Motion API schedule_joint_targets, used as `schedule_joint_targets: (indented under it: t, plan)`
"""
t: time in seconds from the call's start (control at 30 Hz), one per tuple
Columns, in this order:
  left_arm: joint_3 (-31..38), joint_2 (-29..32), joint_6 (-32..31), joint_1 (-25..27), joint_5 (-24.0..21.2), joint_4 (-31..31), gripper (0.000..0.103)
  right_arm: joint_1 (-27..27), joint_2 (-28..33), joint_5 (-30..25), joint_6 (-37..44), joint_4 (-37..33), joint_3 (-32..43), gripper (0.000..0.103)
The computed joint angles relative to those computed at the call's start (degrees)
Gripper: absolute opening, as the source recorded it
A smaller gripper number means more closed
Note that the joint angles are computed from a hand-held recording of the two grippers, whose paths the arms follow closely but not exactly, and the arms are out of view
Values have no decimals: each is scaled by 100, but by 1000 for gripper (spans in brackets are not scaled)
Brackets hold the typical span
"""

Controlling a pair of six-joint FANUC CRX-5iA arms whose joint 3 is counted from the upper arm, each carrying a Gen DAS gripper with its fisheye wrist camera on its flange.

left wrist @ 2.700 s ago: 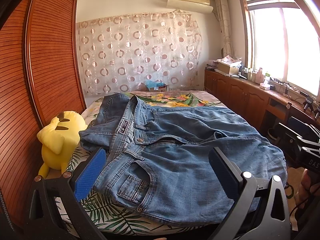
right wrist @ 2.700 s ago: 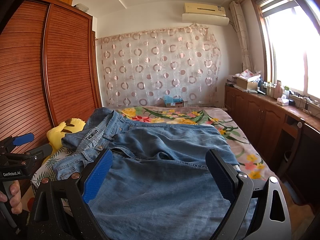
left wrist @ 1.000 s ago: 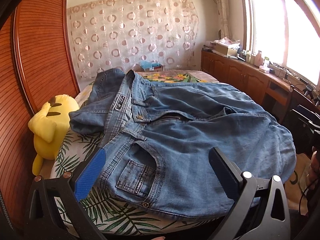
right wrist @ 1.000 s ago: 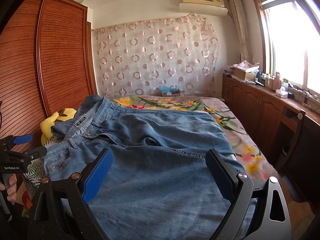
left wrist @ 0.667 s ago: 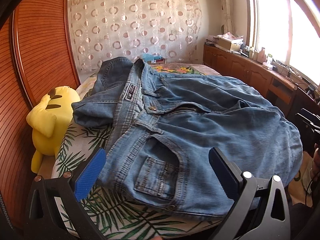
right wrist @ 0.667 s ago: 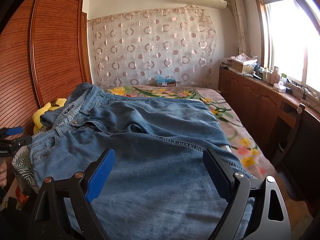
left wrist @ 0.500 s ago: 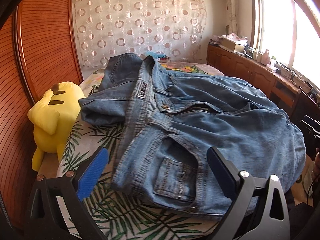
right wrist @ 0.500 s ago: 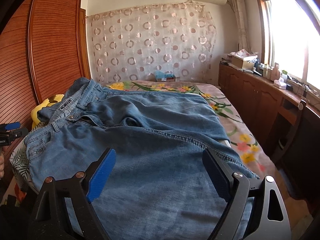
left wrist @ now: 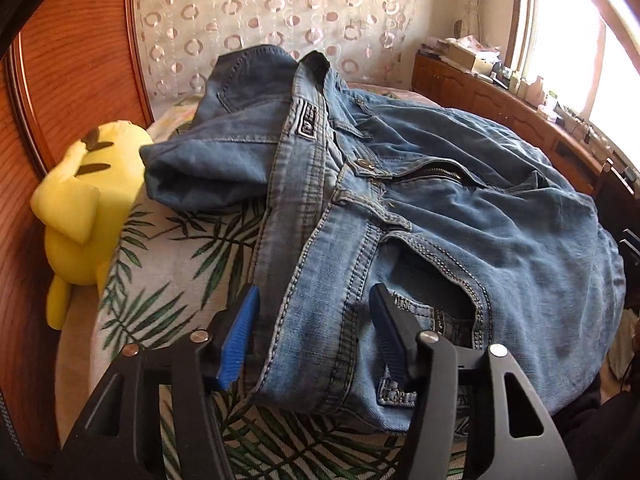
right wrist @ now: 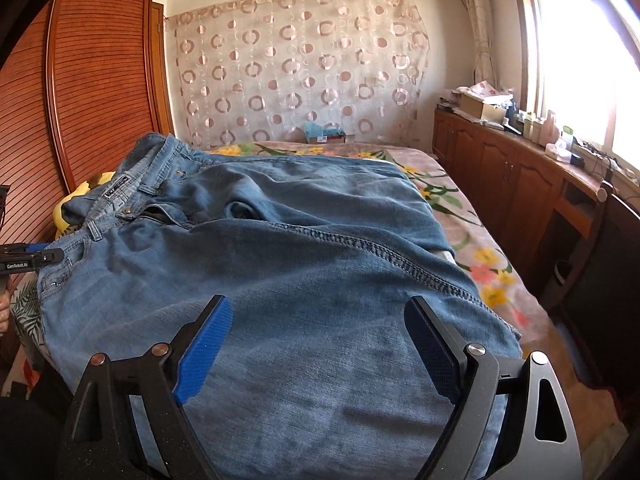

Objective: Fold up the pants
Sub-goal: 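Lower the left gripper onto the jeans waistband seam and close it, then lower the right gripper onto the jeans leg edge and close it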

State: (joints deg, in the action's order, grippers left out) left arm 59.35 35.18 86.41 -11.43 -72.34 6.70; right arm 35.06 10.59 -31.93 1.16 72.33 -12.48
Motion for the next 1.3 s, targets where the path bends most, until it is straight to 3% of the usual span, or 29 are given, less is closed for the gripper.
schedule_joint_targets:
  t: [0.2,0.27,0.37,0.53,0.9,1.17,1.3]
  plan:
    - [-402,-166,-175,120,198,455,29,-47,17,-25,-30,8,10,89]
    - [-525,-278,-257,90,278,415,15,-46,-11,-42,-68,13,-30,89]
    - [-621,-374,-323,63,386,414,7,-23,-33,-103,-100,2,-52,89]
    - [-1085,-837,-222,68,849,261,6,-37,-53,-184,-151,-5,-54,89]
    - [-974,-740,96,76,500,-165,6,-10,-72,-499,-192,-49,-26,89]
    - [-835,-675,179,-17,358,-429,22,94,-12,-768,-194,-176,62,89]
    - [-571,-527,280,-75,79,-588,29,131,3,-872,-82,-309,116,89]
